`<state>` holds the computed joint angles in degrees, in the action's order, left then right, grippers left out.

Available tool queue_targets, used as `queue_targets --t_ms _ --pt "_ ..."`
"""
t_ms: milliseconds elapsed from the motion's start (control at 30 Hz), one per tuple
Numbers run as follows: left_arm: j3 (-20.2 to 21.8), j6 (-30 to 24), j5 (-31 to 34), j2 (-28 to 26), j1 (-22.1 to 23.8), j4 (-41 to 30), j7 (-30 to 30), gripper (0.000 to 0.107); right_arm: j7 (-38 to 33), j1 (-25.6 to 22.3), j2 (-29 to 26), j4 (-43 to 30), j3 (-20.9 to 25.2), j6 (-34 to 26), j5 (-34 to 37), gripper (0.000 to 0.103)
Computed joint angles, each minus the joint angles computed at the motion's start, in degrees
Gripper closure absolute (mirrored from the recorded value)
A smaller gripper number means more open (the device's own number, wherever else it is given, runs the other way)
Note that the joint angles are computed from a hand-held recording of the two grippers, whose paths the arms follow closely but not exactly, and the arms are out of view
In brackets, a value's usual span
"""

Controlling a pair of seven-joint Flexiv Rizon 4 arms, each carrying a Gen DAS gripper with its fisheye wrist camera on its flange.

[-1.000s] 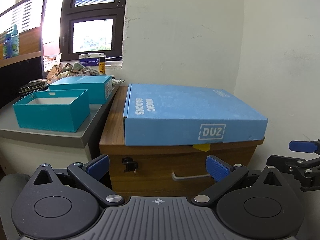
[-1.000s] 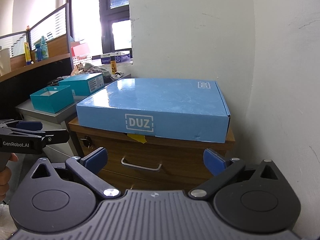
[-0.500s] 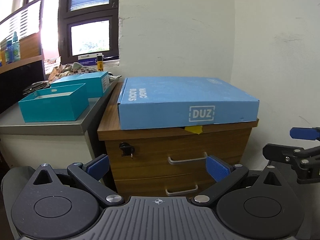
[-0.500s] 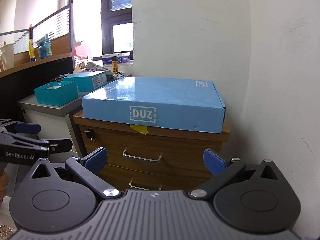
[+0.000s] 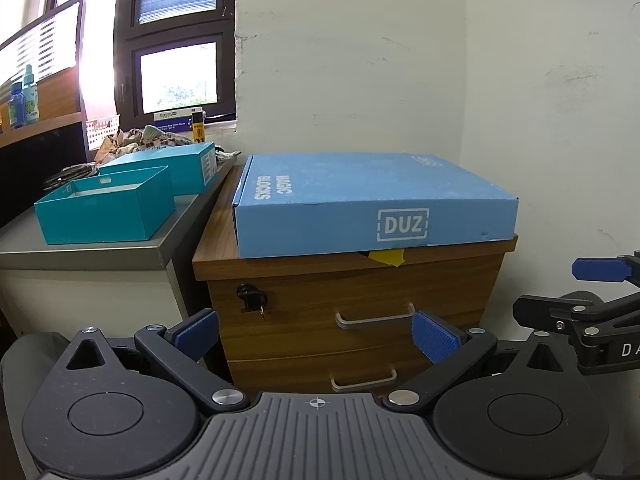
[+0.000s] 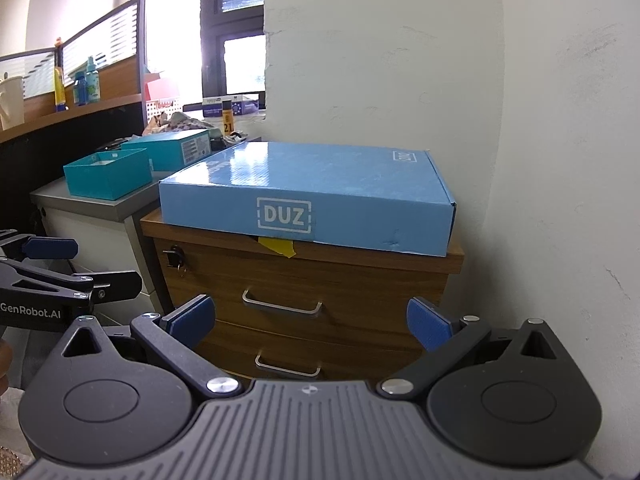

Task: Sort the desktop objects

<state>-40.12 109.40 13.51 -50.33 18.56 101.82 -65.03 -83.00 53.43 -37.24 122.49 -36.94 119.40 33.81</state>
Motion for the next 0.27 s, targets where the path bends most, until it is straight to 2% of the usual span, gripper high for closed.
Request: queue_targets --t_ms 267 --pt "0.4 0.5 0.4 0.2 -0.2 0.1 0.0 0.004 -0.1 0.4 -0.1 0.1 -0.4 0.0 0.2 0.0"
